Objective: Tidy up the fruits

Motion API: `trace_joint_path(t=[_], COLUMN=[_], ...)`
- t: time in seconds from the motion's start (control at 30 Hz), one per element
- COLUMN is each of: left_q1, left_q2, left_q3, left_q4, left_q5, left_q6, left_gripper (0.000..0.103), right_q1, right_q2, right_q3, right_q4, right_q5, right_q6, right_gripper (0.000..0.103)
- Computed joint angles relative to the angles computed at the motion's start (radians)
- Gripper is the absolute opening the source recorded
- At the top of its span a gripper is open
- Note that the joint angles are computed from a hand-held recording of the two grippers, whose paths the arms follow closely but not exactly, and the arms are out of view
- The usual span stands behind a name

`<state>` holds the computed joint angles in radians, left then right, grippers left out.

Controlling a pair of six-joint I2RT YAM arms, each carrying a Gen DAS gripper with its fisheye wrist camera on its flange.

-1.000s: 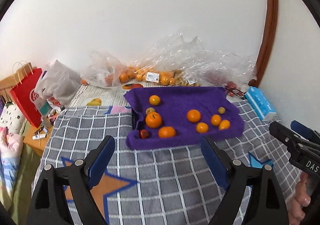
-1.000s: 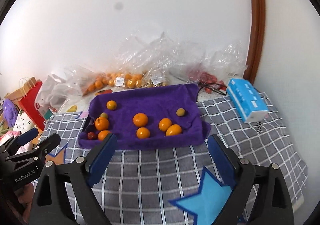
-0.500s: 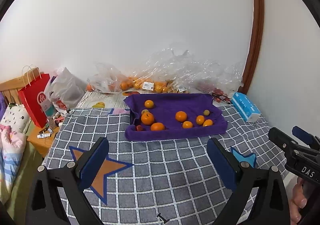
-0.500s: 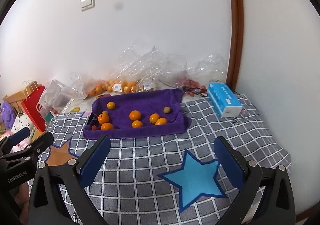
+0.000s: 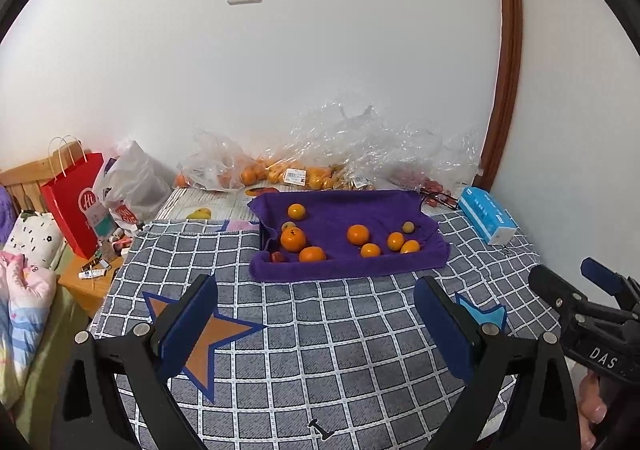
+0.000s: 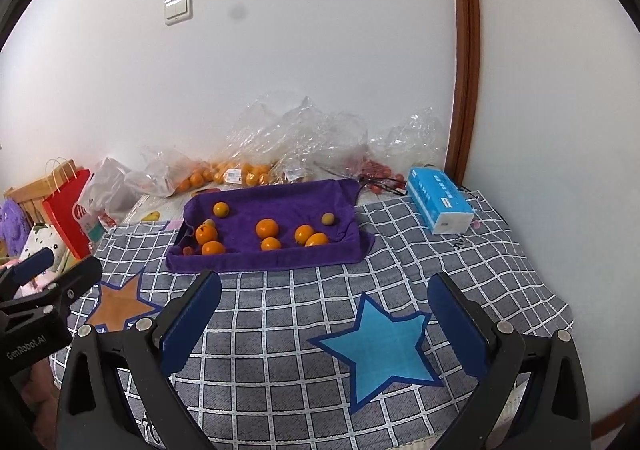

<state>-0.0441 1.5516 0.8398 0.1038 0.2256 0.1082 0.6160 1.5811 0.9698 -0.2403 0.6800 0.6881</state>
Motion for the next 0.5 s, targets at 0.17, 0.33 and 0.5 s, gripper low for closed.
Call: trace_joint_path(t=[0.17, 0.33, 0.5], left_q1=[-0.004, -0.003, -0.003], left_q2=[0.004, 0.006, 0.006], left_q3=[0.002, 0.003, 0.004], left_q4=[-0.006, -0.01, -0.012], left_q5=[0.0, 0.001, 0.001], left_q6=[0.0, -0.001, -0.002], left_gripper=[0.099, 0.099, 0.099], right_q1=[0.003, 0.009, 0.013], right_q2=[-0.006, -0.01, -0.012], right_q3=[-0.006, -0.005, -0.004], right_q4=[0.004, 0.0, -0.005], right_q5=[0.003, 0.015, 0.021], right_q6=[0.003, 0.005, 0.007], right_gripper=[0.102, 0.102, 0.102])
